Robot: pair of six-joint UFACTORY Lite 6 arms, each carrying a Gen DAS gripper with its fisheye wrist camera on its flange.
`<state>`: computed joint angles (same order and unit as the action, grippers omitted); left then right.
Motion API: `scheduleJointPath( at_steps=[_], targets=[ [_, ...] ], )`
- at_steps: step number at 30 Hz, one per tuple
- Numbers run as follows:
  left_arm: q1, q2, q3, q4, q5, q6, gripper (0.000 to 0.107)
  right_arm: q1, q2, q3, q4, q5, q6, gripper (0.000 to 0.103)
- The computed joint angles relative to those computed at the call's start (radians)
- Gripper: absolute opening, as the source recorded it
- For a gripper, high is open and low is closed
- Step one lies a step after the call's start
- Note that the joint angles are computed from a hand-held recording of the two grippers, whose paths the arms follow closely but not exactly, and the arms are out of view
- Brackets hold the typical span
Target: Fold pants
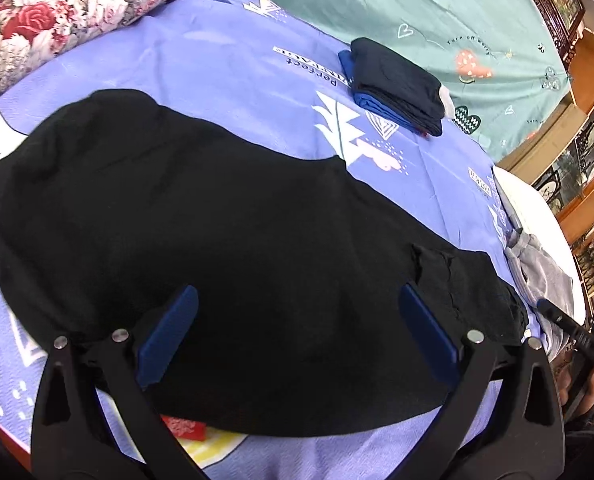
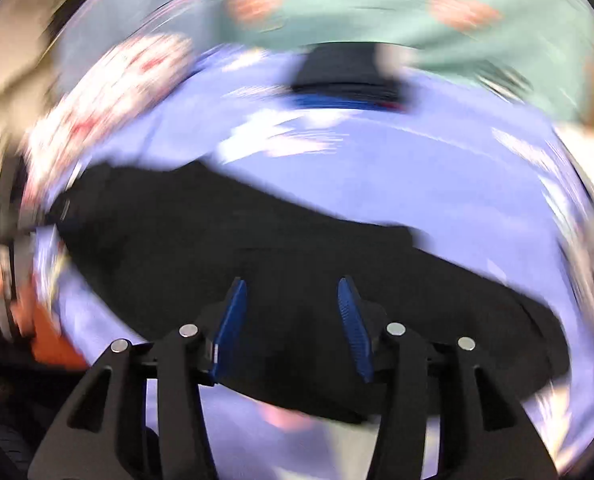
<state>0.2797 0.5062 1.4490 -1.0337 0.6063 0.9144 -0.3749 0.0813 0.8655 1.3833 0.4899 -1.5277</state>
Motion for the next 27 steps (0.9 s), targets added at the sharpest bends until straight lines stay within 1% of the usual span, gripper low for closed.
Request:
scheduleJointPath(
  at_steps=[2,4,5,7,9,10,14,15,17,19,24,26,27],
  targets=[
    [-0.015,0.012,0.016,0.002,-0.002,-0.009,0.101,-0.209,0.107,0.079,-0.108,0.134,0.176,0.049],
    [-0.029,0.015,0.024,-0.002,-0.001,-0.009,0.101,-0.396,0.285,0.208,-0.209,0.240,0.363,0.049],
    [-0.038,0.016,0.027,-0.001,-0.002,-0.011,0.101,-0.457,0.372,0.271,-0.236,0.300,0.435,0.049],
    [-0.056,0.014,0.028,0.002,-0.003,-0.013,0.101,-0.499,0.472,0.342,-0.258,0.347,0.513,0.049],
    [-0.068,0.008,0.024,0.012,-0.005,-0.018,0.101,-0.493,0.514,0.368,-0.254,0.343,0.535,0.048],
    [-0.070,0.006,0.023,0.018,-0.007,-0.022,0.101,-0.489,0.507,0.359,-0.246,0.331,0.531,0.048],
    [-0.056,-0.010,0.009,0.010,-0.011,-0.017,0.101,-0.460,0.477,0.378,-0.328,0.279,0.659,0.048],
    [-0.051,-0.009,0.008,0.001,-0.012,-0.010,0.101,-0.467,0.475,0.385,-0.352,0.282,0.679,0.048],
    [-0.051,0.002,0.018,0.002,-0.013,-0.017,0.101,-0.477,0.463,0.392,-0.394,0.247,0.714,0.048],
    [-0.061,0.023,0.037,0.012,-0.015,-0.030,0.101,-0.509,0.526,0.439,-0.366,0.269,0.687,0.048],
    [-0.086,0.021,0.045,0.030,-0.016,-0.038,0.101,-0.474,0.573,0.464,-0.264,0.223,0.601,0.048],
    [-0.081,0.011,0.039,0.031,-0.021,-0.035,0.101,-0.469,0.580,0.453,-0.227,0.221,0.553,0.039],
    [-0.072,0.010,0.038,0.028,-0.021,-0.035,0.101,-0.475,0.587,0.452,-0.214,0.238,0.536,0.026]
  ],
)
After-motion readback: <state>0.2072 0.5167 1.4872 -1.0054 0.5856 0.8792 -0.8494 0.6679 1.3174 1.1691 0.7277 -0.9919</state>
